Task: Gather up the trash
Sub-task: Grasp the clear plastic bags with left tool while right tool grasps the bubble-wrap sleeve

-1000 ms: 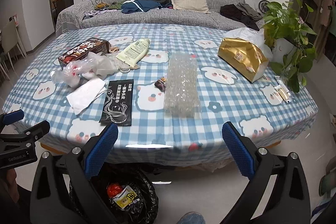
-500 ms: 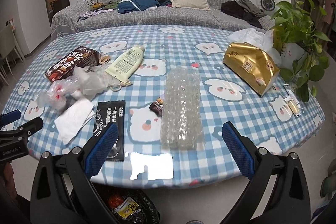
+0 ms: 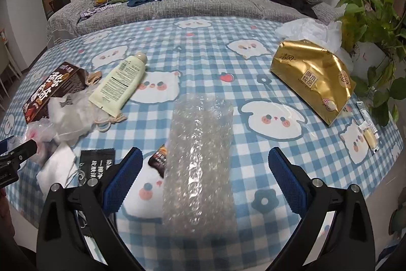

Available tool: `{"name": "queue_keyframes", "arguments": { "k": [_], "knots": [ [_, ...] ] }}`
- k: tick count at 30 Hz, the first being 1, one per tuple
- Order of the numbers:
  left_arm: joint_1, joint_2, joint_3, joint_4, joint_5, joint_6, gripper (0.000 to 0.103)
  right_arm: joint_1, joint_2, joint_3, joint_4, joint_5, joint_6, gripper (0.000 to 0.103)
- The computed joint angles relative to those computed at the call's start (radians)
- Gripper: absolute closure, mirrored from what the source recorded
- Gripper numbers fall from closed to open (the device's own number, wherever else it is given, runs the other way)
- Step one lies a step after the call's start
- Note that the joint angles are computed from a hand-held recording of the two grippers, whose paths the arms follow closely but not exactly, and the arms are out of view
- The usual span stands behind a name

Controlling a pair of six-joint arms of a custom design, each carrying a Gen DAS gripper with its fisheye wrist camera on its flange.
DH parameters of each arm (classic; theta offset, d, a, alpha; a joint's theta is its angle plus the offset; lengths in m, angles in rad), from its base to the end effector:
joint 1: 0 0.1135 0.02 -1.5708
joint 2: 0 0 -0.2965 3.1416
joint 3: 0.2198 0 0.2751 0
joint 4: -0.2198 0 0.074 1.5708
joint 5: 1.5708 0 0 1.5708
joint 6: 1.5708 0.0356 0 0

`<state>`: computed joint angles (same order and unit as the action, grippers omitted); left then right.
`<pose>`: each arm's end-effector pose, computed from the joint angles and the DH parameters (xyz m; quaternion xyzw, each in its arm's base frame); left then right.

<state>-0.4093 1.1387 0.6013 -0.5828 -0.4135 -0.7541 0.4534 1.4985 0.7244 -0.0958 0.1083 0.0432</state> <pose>0.1925 -0.0679 0.2009 -0.2088 0.9320 0.0470 0.2926 0.2741 0.1293 0.1808 -0.1728 0.9220 0.0350 0.3448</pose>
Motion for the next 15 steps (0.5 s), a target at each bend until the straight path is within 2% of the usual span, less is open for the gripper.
{"name": "queue_keyframes", "arguments": {
  "k": [3, 11, 15],
  "knots": [
    [0.04, 0.022, 0.001, 0.029, 0.027, 0.029, 0.015, -0.009, 0.05, 0.023, -0.011, -0.011, -0.002, 0.016],
    [0.047, 0.054, 0.007, 0.069, 0.033, 0.058, 0.023, -0.005, 0.098, 0.052, -0.041, -0.044, -0.004, 0.047],
    [0.066, 0.063, 0.002, 0.09, 0.051, 0.071, 0.023, 0.005, 0.104, 0.058, -0.05, -0.043, -0.002, 0.059]
  ]
}}
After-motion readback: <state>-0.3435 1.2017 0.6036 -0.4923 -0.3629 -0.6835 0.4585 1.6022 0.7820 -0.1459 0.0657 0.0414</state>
